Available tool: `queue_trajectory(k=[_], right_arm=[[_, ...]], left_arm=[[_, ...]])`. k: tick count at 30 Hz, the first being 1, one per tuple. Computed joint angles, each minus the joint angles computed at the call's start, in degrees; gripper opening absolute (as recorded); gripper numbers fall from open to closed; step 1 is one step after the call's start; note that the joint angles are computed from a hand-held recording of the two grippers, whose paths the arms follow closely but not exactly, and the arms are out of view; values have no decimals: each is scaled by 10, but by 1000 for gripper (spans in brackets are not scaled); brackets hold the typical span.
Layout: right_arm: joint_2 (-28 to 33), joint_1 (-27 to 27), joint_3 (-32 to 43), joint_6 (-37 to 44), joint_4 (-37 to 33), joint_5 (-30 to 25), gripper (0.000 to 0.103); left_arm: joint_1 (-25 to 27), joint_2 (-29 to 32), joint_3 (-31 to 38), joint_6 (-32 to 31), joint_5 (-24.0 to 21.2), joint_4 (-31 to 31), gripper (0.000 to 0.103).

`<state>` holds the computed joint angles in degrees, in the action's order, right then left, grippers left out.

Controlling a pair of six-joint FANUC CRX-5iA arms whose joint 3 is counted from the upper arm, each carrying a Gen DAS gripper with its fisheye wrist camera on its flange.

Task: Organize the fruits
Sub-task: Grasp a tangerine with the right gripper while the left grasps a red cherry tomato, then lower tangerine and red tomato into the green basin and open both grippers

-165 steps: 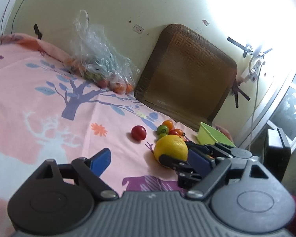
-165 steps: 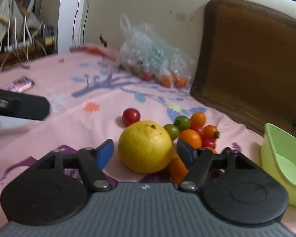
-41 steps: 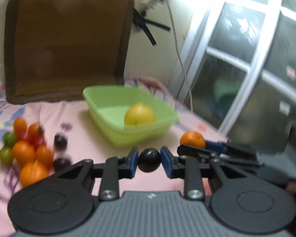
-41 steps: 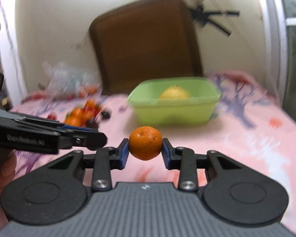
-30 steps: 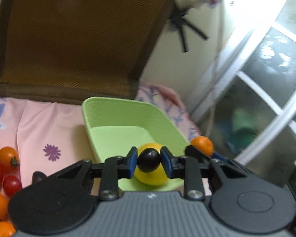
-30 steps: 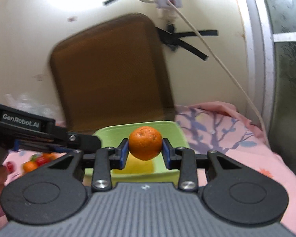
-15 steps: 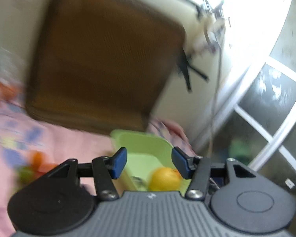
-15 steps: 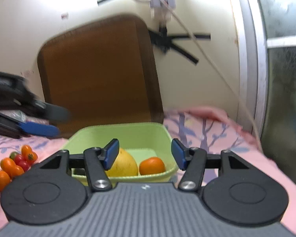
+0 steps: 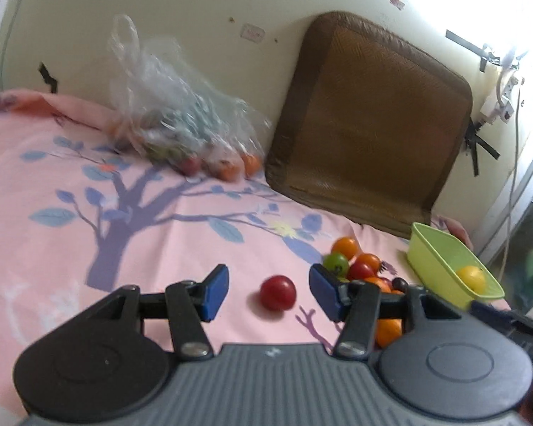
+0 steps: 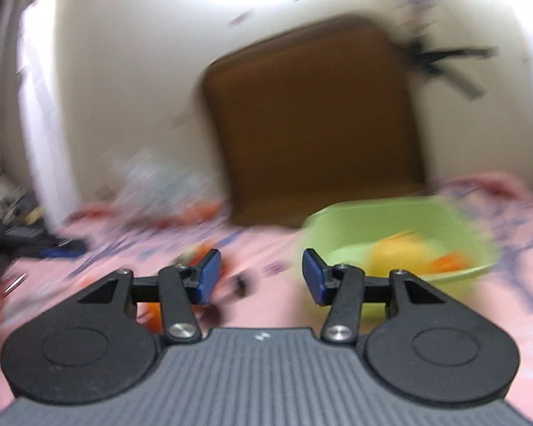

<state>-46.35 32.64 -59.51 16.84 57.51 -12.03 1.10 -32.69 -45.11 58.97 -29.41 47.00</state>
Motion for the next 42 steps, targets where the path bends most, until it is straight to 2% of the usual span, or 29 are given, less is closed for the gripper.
queue_trajectory(k=[1, 3, 4, 7, 9, 12, 13, 14, 15, 16, 19, 23, 27, 30, 34, 39, 42], right_arm=[[14, 45, 13, 27, -28, -26, 53], [42, 90, 28, 46, -32, -46, 53], [60, 105, 34, 48, -21, -52, 53], [114, 132, 60, 45, 3, -83, 53], [145, 138, 81, 45, -3, -105, 53], [168, 149, 106, 74, -55, -136, 53], [174, 151, 114, 90, -79, -139, 53], [175, 153, 112, 89, -81, -141, 44], [178, 155, 115, 91, -83, -146, 44], [173, 159, 110, 84, -78, -149, 43], [148, 170, 93, 57, -55, -159, 43], [91, 178, 53, 7, -6, -166, 43], [24, 216, 16, -20, 18, -258, 43], [-22, 258, -1, -28, 6, -352, 43], [-72, 286, -13, -32, -22, -425, 43], [-106, 290, -26, -28, -28, -432, 48], [-106, 284, -26, -12, -37, -420, 49]], left_arm=[[-4, 5, 1, -2, 1, -3, 53], [-15, 31, 20, 9, 6, -35, 57], [-20, 43, 28, 15, 8, -51, 57], [-42, 57, 27, -11, 24, -47, 57], [-52, 70, 37, 6, 36, -85, 56], [-58, 81, 48, 33, 39, -126, 38], [-58, 80, 42, 8, 37, -101, 29], [-56, 80, 38, -3, 34, -88, 29], [-55, 74, 39, 12, 31, -100, 29], [-54, 67, 35, 14, 24, -95, 29], [-72, 38, -2, -64, 17, 8, 29], [-142, 25, -21, -143, 22, 94, 30], [-218, 57, -2, -177, 32, 108, 30], [-255, 94, 24, -151, 38, 76, 30], [-280, 126, 54, -91, 40, 5, 31], [-297, 131, 85, 13, 56, -137, 42], [-292, 122, 87, 39, 50, -162, 45]])
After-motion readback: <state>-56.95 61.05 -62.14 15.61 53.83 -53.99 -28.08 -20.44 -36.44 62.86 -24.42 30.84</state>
